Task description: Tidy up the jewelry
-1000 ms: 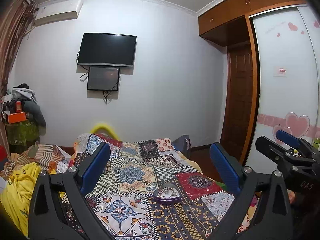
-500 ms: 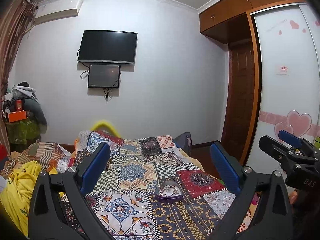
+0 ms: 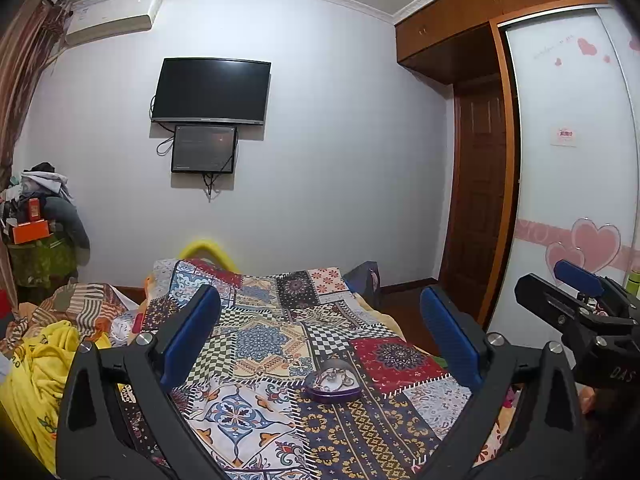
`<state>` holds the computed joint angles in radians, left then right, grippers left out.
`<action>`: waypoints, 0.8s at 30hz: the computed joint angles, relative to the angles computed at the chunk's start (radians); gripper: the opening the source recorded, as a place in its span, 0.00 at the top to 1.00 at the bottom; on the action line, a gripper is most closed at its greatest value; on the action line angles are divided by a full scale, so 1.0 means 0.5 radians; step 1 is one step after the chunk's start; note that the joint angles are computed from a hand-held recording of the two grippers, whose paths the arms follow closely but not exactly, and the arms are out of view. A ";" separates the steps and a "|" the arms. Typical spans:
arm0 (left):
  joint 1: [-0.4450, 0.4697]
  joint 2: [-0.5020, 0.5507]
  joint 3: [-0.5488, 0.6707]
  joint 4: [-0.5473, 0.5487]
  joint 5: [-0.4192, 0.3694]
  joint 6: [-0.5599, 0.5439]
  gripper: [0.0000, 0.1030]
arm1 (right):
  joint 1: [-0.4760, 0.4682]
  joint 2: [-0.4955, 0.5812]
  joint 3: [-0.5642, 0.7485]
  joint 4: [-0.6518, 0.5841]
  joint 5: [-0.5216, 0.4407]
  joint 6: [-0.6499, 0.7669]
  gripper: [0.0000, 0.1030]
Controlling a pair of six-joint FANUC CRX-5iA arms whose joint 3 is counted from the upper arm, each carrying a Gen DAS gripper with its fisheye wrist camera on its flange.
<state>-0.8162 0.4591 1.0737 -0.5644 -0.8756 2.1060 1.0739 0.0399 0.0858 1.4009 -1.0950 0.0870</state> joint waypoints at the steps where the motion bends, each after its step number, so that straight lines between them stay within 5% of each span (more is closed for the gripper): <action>1: -0.001 0.000 0.001 0.000 0.001 -0.001 0.02 | 0.002 0.002 0.005 -0.001 -0.001 0.004 0.03; 24: 0.004 -0.019 -0.028 0.068 0.037 -0.070 0.01 | 0.012 -0.003 -0.015 0.045 -0.029 -0.037 0.03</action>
<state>-0.8142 0.4496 1.0597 -0.5304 -0.8569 2.0708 1.0800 0.0383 0.0782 1.4232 -1.1095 0.0687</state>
